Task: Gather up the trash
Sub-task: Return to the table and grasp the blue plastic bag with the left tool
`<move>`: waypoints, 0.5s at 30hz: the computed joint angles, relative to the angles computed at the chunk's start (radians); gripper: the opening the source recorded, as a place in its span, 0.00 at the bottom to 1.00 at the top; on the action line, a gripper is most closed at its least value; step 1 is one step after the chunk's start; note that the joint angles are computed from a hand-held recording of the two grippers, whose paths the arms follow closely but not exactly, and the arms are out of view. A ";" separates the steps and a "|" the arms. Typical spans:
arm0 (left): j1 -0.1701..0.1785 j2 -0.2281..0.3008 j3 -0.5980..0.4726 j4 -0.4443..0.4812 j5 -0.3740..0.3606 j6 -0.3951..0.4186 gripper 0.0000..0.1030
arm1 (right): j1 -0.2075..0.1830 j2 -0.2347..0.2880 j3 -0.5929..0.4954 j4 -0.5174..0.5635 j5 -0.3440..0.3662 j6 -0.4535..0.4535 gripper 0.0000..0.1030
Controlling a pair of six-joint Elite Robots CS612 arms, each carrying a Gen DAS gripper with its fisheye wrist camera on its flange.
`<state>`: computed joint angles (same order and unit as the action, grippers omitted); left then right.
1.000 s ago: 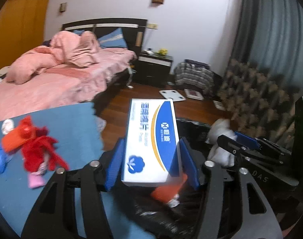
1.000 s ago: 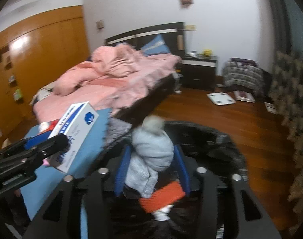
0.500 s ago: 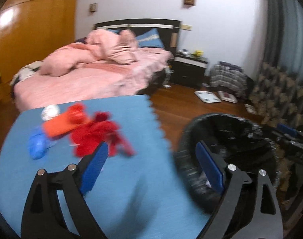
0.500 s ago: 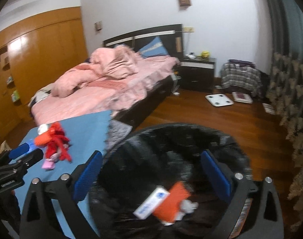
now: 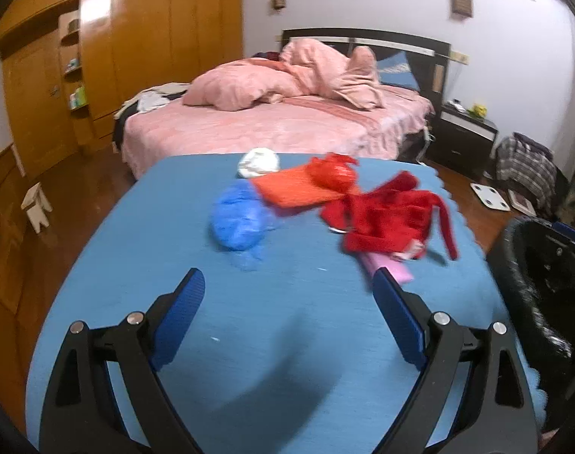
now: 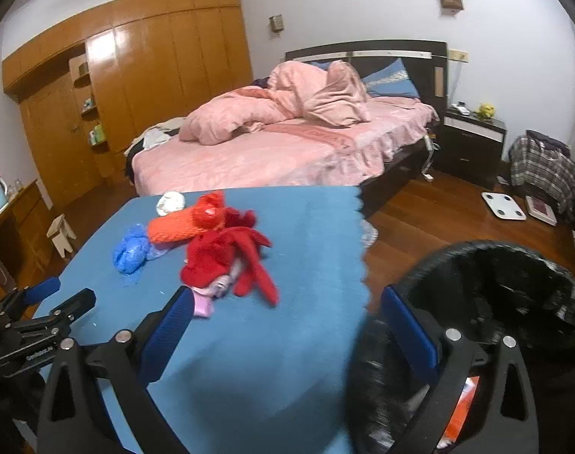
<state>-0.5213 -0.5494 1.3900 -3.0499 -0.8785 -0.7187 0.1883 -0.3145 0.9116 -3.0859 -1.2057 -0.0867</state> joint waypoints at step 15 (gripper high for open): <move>0.089 0.075 -0.122 0.063 -0.020 -0.028 0.82 | 0.068 0.220 -0.448 0.212 0.000 -0.025 0.86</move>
<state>-0.4328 -0.4740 1.2677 -2.9865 -0.8981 -0.7469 0.2561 -0.0942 0.4632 -2.8739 -1.2059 -0.1118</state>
